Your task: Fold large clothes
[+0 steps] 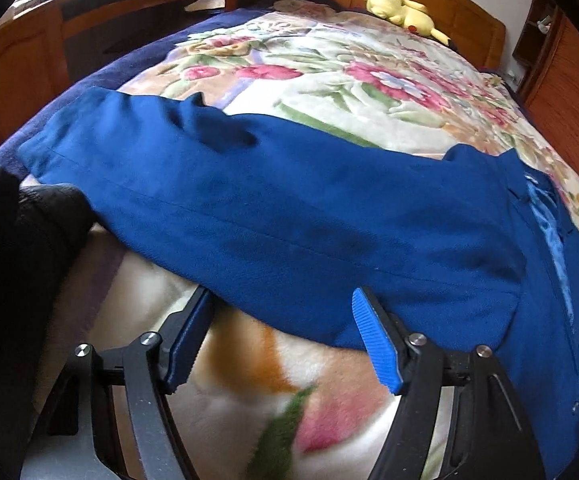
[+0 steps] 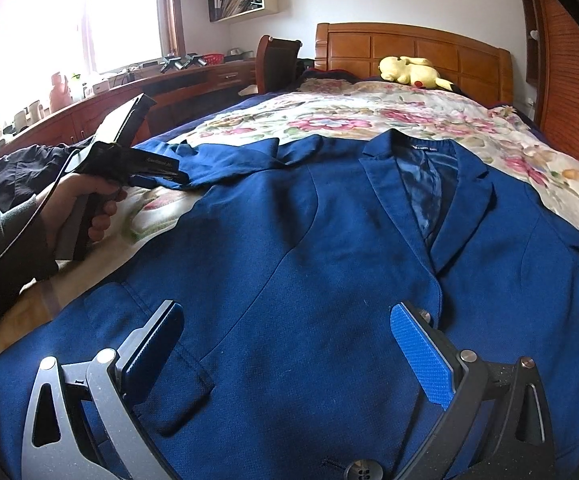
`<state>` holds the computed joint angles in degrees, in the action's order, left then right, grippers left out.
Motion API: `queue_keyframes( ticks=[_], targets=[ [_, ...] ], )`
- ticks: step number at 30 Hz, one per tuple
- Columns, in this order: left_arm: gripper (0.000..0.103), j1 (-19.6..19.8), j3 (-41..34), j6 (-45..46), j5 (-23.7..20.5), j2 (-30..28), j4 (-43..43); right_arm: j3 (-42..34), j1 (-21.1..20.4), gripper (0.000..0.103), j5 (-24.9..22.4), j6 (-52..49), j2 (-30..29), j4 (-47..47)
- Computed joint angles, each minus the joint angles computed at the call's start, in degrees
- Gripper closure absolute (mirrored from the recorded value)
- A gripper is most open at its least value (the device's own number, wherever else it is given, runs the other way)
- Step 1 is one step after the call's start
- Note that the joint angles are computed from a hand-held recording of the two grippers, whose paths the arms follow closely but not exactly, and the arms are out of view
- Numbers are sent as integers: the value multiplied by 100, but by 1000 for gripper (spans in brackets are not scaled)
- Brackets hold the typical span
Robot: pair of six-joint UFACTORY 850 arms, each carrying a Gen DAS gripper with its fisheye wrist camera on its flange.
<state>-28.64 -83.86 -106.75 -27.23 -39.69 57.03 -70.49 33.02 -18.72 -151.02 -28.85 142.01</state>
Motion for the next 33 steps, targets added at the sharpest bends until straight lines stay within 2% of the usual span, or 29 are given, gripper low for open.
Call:
queue_keyframes(
  ticks=[1, 3, 4, 5, 9, 15, 20, 24, 29, 31, 33],
  targets=[
    [43, 13, -12, 36, 94, -5, -3, 1, -2, 0, -1, 4, 2, -4],
    [67, 25, -127, 280, 72, -61, -181, 0, 2, 0, 1, -37, -1, 32],
    [74, 46, -155, 402, 141, -71, -260, 7, 9, 0, 0, -101, 0, 88],
    [85, 70, -239, 694, 175, -109, -489, 16, 15, 0, -1, -164, 4, 144],
    [100, 64, -450, 1117, -23, -186, -773, 63, 29, 0, -44, -388, 25, 326],
    [101, -345, -770, 1123, -713, -119, -138, 101, 6, 0, -107, -319, 41, 268],
    [101, -725, -1300, 1776, -1017, -141, -261, 167, 2, 0, -144, -411, 101, 410],
    [101, -1053, -1707, 2247, -1283, -206, -384, 193, -74, 0, -179, -10, 140, 137],
    [100, -1319, -1848, 2524, -1613, -202, -433, 224, -135, 0, -223, 248, 174, -24],
    [94, -1335, -1762, 2505, -1592, -140, -474, 208, -126, 0, -206, 268, 157, -19],
    [83, -1349, -1532, 2349, -1496, 10, -349, 209, -109, 0, -183, 258, 154, -1]
  ],
)
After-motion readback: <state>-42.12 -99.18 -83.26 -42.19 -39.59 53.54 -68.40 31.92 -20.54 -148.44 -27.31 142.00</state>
